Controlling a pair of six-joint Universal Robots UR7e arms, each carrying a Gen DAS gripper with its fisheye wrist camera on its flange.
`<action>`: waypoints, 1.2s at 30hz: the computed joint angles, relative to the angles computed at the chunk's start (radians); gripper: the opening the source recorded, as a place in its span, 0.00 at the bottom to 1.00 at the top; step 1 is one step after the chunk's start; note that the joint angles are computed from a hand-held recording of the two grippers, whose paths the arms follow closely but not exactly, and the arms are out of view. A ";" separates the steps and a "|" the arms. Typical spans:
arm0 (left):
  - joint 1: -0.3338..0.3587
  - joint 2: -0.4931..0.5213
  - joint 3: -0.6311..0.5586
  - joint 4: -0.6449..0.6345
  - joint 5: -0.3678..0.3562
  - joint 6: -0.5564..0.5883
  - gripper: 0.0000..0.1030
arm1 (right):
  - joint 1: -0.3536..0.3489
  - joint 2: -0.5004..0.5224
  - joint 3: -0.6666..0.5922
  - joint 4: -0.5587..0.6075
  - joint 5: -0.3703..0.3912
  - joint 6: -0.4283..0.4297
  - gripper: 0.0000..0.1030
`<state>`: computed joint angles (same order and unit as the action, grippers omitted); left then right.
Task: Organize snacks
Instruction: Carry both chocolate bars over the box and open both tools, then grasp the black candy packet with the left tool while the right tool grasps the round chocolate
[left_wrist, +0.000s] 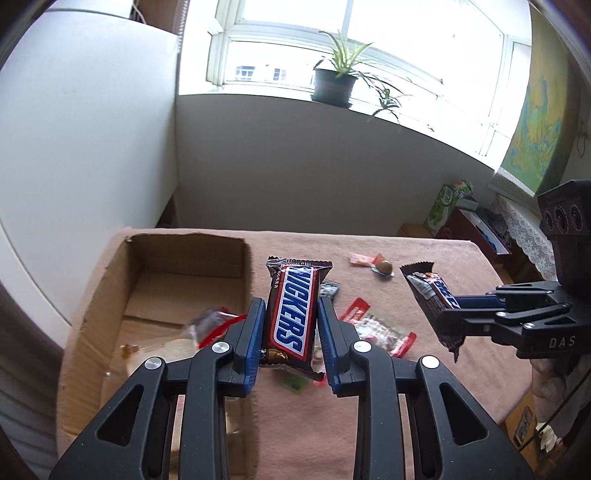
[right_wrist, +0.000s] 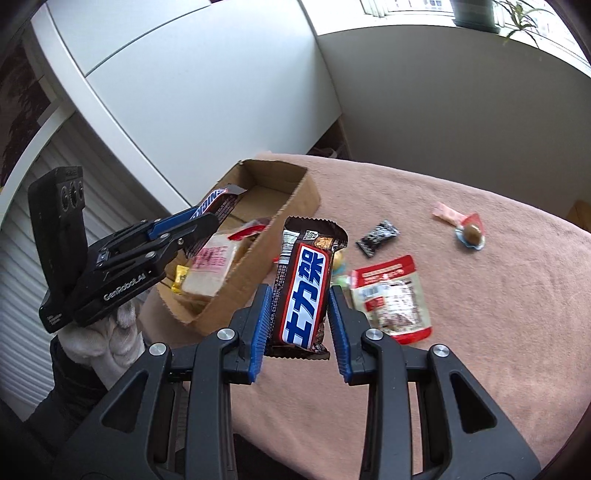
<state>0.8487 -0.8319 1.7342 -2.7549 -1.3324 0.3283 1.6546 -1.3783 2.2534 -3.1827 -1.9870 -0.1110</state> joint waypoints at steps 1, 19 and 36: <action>0.009 -0.004 -0.003 -0.001 0.010 0.001 0.26 | 0.014 0.019 -0.012 0.002 0.000 0.002 0.31; 0.114 0.054 -0.134 0.028 0.128 -0.017 0.26 | 0.104 0.355 -0.247 0.030 -0.019 0.013 0.31; 0.122 0.072 -0.163 0.018 0.150 -0.026 0.56 | 0.112 0.408 -0.261 -0.056 -0.050 -0.040 0.69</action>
